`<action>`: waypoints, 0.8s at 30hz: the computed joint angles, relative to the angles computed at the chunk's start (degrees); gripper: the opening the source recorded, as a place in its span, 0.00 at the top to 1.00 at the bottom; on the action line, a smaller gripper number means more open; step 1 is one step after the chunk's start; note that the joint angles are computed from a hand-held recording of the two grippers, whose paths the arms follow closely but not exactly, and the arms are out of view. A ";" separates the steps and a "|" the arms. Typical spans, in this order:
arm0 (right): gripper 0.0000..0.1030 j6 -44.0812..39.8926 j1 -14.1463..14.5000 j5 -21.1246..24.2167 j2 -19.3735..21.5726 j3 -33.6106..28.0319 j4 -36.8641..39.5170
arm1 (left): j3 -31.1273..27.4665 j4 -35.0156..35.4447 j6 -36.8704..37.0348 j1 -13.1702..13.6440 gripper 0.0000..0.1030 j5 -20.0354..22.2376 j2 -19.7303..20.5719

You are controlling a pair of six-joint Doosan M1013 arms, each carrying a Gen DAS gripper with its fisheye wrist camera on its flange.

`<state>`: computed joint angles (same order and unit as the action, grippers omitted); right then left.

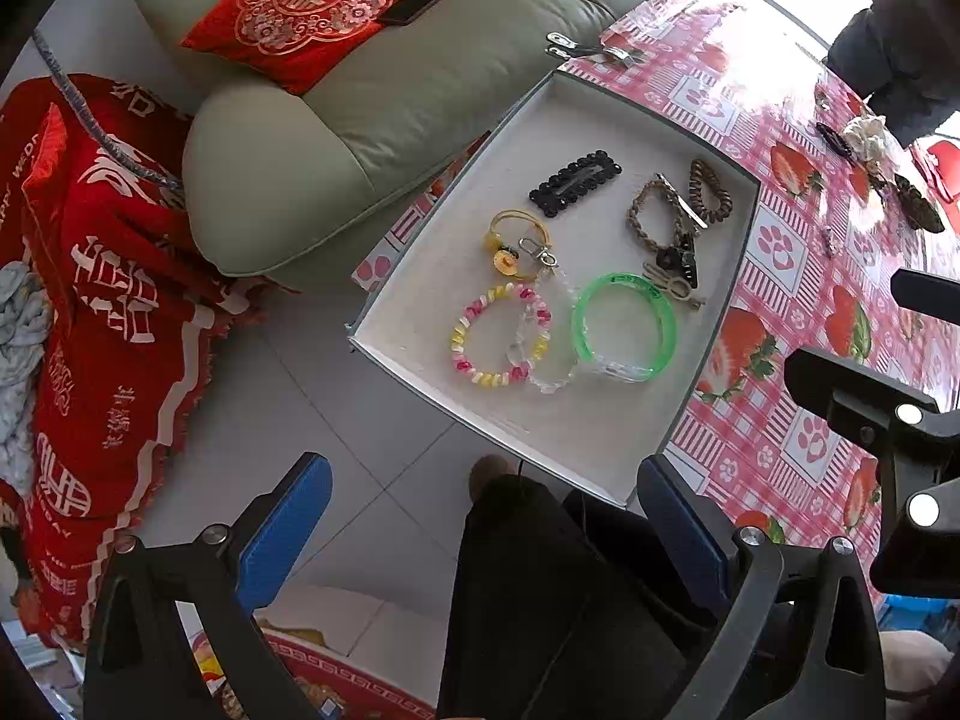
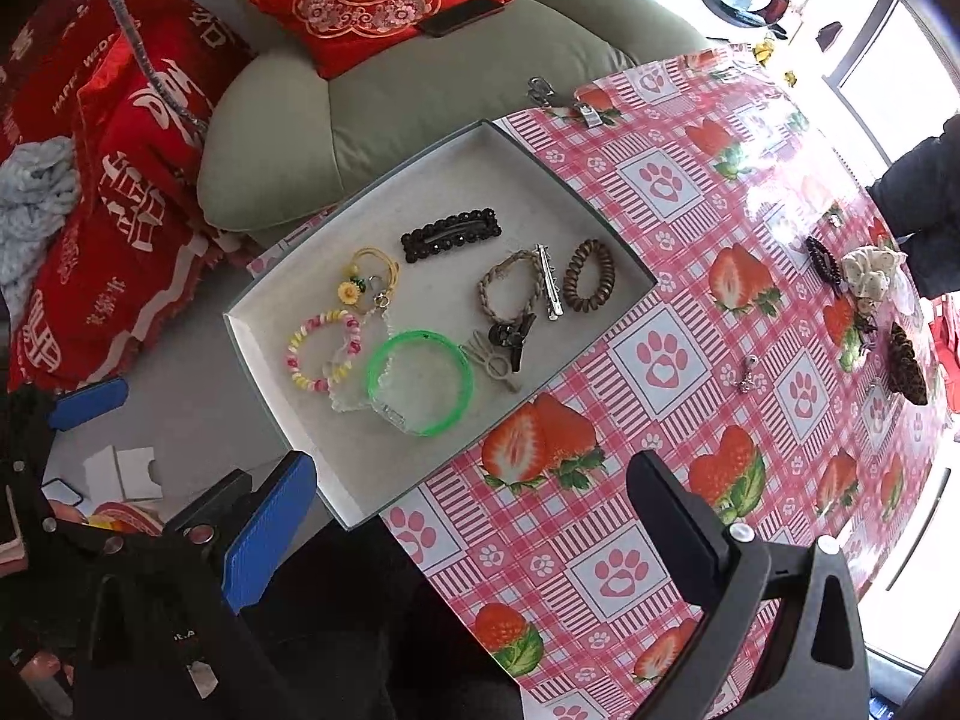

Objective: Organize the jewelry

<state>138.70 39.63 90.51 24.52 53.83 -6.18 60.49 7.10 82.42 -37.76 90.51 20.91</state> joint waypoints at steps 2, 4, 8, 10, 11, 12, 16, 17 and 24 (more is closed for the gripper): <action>0.00 0.02 0.00 0.05 0.04 -0.05 0.02 | -0.05 0.16 -0.10 0.05 0.00 -0.03 0.04; 0.00 0.03 0.03 0.01 0.07 -0.07 -0.03 | -0.07 0.47 -0.37 0.06 0.00 -0.09 0.06; 0.00 -0.10 0.00 -0.06 0.02 -0.01 0.04 | -0.18 0.72 -0.67 0.16 0.00 -0.05 0.11; 0.00 -0.17 -0.01 -0.06 0.06 -0.05 0.09 | -0.22 1.03 -0.81 0.09 0.00 0.01 0.17; 0.00 -0.19 -0.02 -0.06 0.09 -0.10 0.09 | -0.26 1.12 -0.83 0.09 0.00 0.07 0.20; 0.00 -0.25 -0.01 -0.07 0.13 -0.14 0.08 | -0.32 1.26 -0.85 0.06 0.00 0.16 0.25; 0.00 -0.17 -0.06 0.00 0.26 -0.33 0.08 | -0.42 1.76 -0.70 -0.07 0.00 0.31 0.38; 0.00 -0.15 -0.06 0.00 0.30 -0.36 0.11 | -0.48 1.82 -0.65 -0.08 0.00 0.34 0.42; 0.00 -0.44 -0.09 -0.05 0.23 -0.27 0.16 | -0.61 1.89 -0.85 -0.13 0.00 0.45 0.49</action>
